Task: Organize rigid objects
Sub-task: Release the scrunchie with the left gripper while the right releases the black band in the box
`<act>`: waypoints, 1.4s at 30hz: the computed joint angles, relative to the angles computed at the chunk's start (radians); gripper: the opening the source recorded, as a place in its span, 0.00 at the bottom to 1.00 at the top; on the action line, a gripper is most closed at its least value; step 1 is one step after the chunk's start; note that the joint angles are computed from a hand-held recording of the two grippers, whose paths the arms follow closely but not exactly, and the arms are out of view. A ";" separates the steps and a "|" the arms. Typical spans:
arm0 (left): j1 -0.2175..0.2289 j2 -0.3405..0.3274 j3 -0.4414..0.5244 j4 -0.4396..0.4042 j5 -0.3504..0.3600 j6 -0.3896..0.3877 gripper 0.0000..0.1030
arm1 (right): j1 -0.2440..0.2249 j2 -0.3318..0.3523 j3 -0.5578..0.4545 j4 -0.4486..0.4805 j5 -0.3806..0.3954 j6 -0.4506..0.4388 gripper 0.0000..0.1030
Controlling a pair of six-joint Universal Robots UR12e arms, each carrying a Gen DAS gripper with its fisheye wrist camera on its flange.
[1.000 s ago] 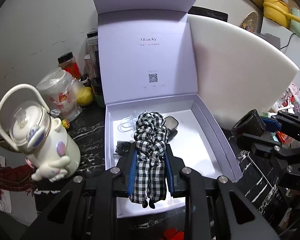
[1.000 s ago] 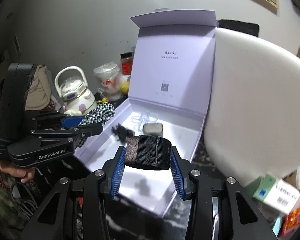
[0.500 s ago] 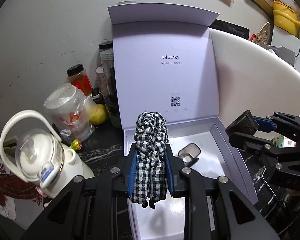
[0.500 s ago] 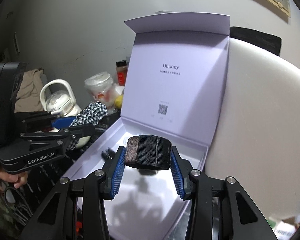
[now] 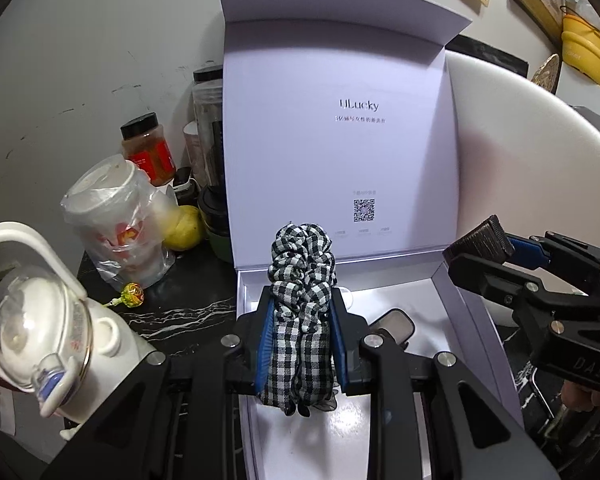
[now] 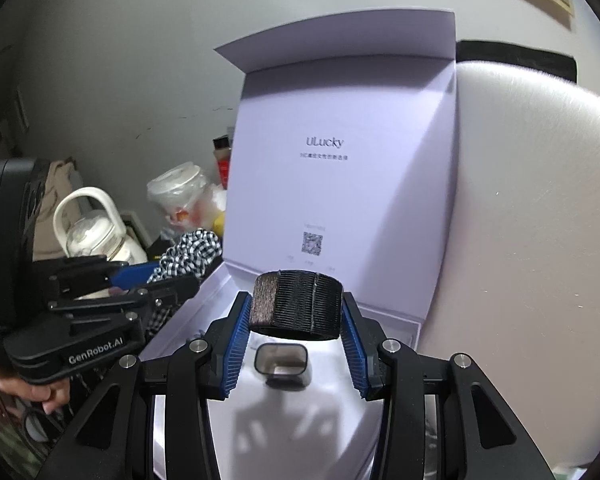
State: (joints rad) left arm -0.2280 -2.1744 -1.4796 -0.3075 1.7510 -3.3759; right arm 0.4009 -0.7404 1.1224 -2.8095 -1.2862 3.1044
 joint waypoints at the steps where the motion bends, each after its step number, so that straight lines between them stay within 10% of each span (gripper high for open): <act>1: 0.000 -0.002 0.003 -0.002 0.001 0.003 0.24 | 0.000 0.003 -0.004 0.004 -0.004 0.002 0.41; 20: 0.008 -0.056 0.059 -0.089 -0.038 0.020 0.24 | 0.005 0.048 -0.071 0.107 -0.059 0.027 0.42; 25: 0.007 -0.062 0.076 -0.131 -0.032 0.001 0.25 | 0.003 0.040 -0.050 0.052 -0.056 0.043 0.81; 42: 0.023 -0.069 0.100 -0.246 -0.026 -0.081 0.27 | 0.008 0.032 -0.056 0.084 -0.068 0.053 0.86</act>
State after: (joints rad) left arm -0.2054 -2.2436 -1.3793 -0.5538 1.7251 -3.4567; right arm 0.4087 -0.7080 1.0664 -2.7252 -1.3537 3.1576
